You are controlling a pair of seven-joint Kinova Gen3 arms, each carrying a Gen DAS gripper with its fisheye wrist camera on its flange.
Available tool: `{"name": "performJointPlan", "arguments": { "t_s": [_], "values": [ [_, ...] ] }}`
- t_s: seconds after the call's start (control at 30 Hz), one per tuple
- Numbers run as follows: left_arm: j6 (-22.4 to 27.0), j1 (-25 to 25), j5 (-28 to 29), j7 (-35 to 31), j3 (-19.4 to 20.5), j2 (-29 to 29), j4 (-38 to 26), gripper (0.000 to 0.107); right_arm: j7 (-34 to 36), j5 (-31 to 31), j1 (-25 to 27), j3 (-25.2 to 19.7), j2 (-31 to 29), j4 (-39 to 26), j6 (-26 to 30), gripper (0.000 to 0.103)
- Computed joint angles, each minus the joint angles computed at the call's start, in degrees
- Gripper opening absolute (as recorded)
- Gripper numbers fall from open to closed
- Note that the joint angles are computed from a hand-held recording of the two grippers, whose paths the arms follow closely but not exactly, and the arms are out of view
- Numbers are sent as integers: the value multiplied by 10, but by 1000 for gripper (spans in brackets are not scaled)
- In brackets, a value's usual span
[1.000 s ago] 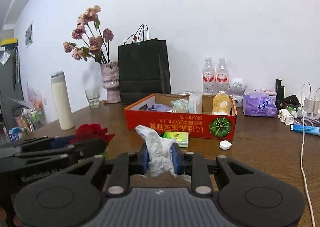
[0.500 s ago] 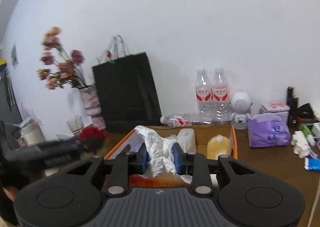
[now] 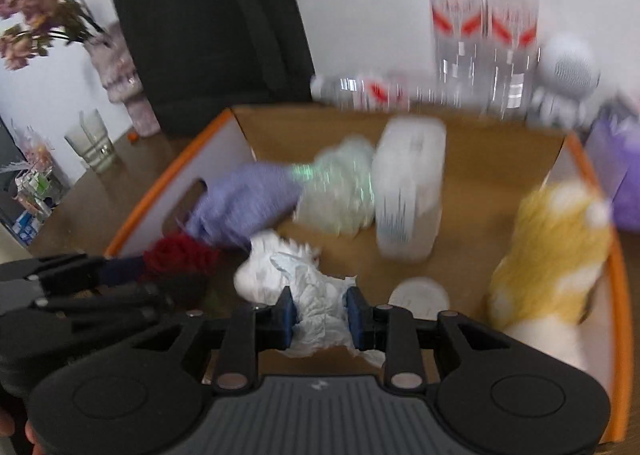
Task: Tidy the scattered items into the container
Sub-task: 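Carry the rose and tissue over the cardboard box with both tools, then open both tools to drop the rose and tissue into the box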
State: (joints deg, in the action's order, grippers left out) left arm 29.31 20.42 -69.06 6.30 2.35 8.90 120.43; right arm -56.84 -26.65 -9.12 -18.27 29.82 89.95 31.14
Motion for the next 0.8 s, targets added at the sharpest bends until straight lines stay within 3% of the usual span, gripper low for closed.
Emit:
{"name": "performJointPlan", "arguments": {
  "t_s": [0.1,0.17,0.23,0.3,0.4,0.43,0.53,0.63,0.7,0.8],
  "values": [
    [-2,-28,22,-26,24,-3,-3,56,-51,34,-34,40,14,-30,48,42],
    [-8,-13,18,-19,12,-5,-1,66,-49,38,-29,35,7,-23,43,49],
    [-14,-5,32,-31,2,-13,-3,68,-51,32,-21,31,-7,-15,41,65],
    [-12,-9,64,-56,7,-23,-12,68,-48,15,-5,23,-22,-9,42,71],
    [6,-14,113,-95,17,-44,-23,73,-51,7,4,31,-43,-6,56,76],
    [16,-15,125,-100,22,-52,-25,80,-62,16,-3,42,-51,-5,58,78],
    [55,-17,172,-136,42,-69,-40,84,-76,21,-1,55,-70,2,73,78],
    [99,-14,205,-168,62,-81,-54,96,-87,23,5,67,-91,8,95,78],
    [125,-7,203,-157,76,-88,-58,102,-91,24,5,73,-110,24,91,79],
    [160,5,189,-118,96,-96,-57,103,-78,9,16,74,-151,70,61,86]
  ]
}}
